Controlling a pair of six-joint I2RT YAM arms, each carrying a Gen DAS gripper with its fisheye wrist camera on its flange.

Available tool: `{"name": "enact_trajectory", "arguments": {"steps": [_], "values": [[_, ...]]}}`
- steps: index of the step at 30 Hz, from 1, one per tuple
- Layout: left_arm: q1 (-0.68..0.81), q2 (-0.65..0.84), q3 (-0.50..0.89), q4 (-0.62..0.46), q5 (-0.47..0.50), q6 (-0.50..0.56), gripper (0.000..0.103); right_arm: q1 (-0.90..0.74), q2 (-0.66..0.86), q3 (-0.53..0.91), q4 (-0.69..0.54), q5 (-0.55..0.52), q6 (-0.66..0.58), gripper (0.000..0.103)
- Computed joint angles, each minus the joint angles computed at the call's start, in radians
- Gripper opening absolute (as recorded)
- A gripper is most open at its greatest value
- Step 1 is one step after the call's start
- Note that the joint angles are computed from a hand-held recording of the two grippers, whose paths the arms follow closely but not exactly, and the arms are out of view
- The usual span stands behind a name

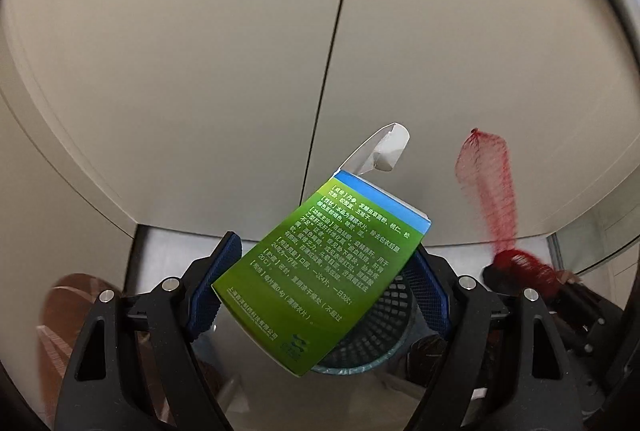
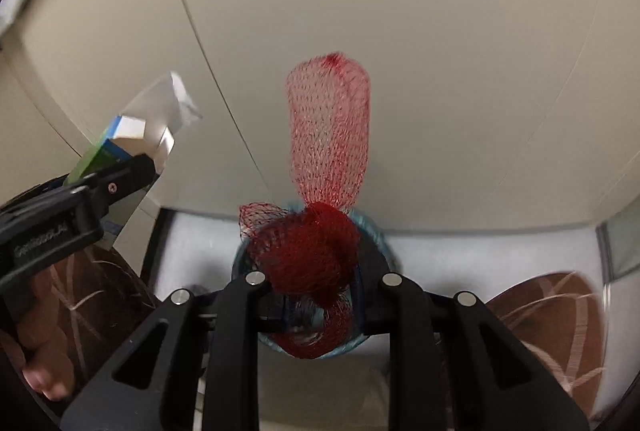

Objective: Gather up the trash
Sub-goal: 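Carry both items down over the wastebasket and open both tools to drop them, then raise both open tools from the wastebasket back toward the counter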

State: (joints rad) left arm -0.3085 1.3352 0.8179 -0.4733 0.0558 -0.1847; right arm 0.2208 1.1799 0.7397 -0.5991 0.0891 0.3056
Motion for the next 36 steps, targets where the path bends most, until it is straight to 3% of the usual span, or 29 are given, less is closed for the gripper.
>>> {"name": "enact_trajectory", "arguments": {"steps": [2, 5, 10, 15, 22, 27, 36], "values": [[-0.047, 0.074, -0.037, 0.089, -0.053, -0.002, 0.078, -0.008, 0.1, -0.002, 0.049, -0.005, -0.005, 0.02], [-0.068, 0.206, -0.057, 0.165, -0.033, 0.017, 0.078, -0.029, 0.241, 0.01, 0.101, -0.041, -0.011, 0.02], [-0.05, 0.433, 0.012, 0.187, -0.001, 0.012, 0.078, -0.04, 0.447, 0.075, 0.121, -0.048, -0.022, 0.02], [-0.085, 0.536, 0.068, 0.193, -0.005, 0.017, 0.078, -0.044, 0.516, 0.099, 0.101, -0.059, -0.031, 0.02], [-0.065, 0.543, 0.063, 0.185, 0.016, 0.017, 0.081, -0.104, 0.521, 0.117, 0.078, -0.097, -0.039, 0.021], [-0.04, 0.554, 0.055, 0.214, 0.032, 0.012, 0.089, -0.124, 0.539, 0.088, 0.121, -0.073, -0.033, 0.021], [-0.029, 0.514, 0.039, 0.222, -0.029, 0.0, 0.097, -0.14, 0.579, 0.09, 0.178, -0.141, -0.052, 0.027]]}}
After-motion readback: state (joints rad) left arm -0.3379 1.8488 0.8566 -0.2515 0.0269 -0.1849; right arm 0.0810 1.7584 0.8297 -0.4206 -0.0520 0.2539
